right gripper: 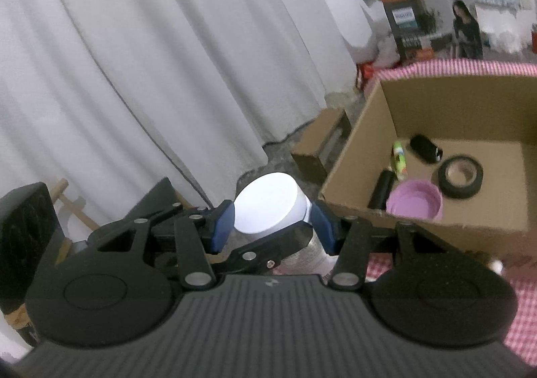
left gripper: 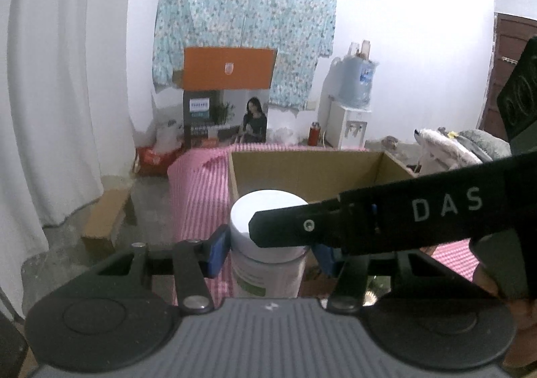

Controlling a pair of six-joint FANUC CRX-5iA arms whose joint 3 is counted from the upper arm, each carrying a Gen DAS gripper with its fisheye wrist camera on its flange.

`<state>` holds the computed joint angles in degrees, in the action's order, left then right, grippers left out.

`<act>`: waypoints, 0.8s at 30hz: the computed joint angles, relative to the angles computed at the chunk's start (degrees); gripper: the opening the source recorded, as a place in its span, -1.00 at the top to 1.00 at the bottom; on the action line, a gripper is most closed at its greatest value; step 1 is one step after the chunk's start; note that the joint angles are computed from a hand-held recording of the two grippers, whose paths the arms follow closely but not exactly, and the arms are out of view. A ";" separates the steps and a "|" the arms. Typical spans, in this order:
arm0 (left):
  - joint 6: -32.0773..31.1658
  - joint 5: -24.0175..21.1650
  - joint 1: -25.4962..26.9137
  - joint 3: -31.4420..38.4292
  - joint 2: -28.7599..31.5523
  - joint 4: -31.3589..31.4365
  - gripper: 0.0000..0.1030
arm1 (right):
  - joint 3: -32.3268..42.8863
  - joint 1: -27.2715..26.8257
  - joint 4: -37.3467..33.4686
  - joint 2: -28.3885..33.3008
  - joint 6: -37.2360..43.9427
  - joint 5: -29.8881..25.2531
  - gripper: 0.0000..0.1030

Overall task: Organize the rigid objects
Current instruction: 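Carry the white jar over the box and lower it inside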

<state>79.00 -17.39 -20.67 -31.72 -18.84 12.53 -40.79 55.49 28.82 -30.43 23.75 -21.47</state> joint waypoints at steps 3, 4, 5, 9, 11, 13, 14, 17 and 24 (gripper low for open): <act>2.21 -0.19 -1.11 2.16 0.21 -2.88 -0.05 | -0.32 0.00 2.87 -1.98 -0.83 -0.48 -0.01; 2.69 -0.15 -1.50 2.94 0.47 -3.50 -0.05 | -0.28 -0.16 3.32 -2.65 -0.61 -0.70 -0.01; 3.17 -0.10 -1.92 3.78 0.91 -4.15 -0.05 | -0.16 -0.44 3.39 -3.32 -0.17 -0.91 -0.01; 3.93 0.22 -3.69 6.81 3.26 -4.25 -0.05 | 0.99 -2.17 0.76 -5.59 3.56 -2.26 -0.01; 3.00 0.82 -4.78 8.39 5.12 -3.19 -0.05 | 1.91 -3.41 -1.62 -6.72 6.59 -3.68 -0.01; 1.07 1.43 -5.74 10.14 7.46 -1.26 -0.05 | 3.39 -5.30 -5.16 -7.47 10.85 -5.36 -0.01; -0.71 1.75 -6.13 10.90 8.78 0.77 -0.05 | 4.26 -6.36 -6.92 -7.60 12.88 -6.22 -0.01; -8.49 2.21 -7.00 12.89 13.02 9.71 -0.05 | 8.37 -11.51 -14.86 -6.95 21.91 -9.41 -0.02; -12.59 -6.08 -7.63 25.61 25.96 14.85 -0.05 | 23.12 -32.19 -42.03 2.55 49.75 -20.69 -0.02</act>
<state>66.41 -23.48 -28.30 -6.11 7.12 27.37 -17.67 23.30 -13.20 -27.88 73.50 -42.16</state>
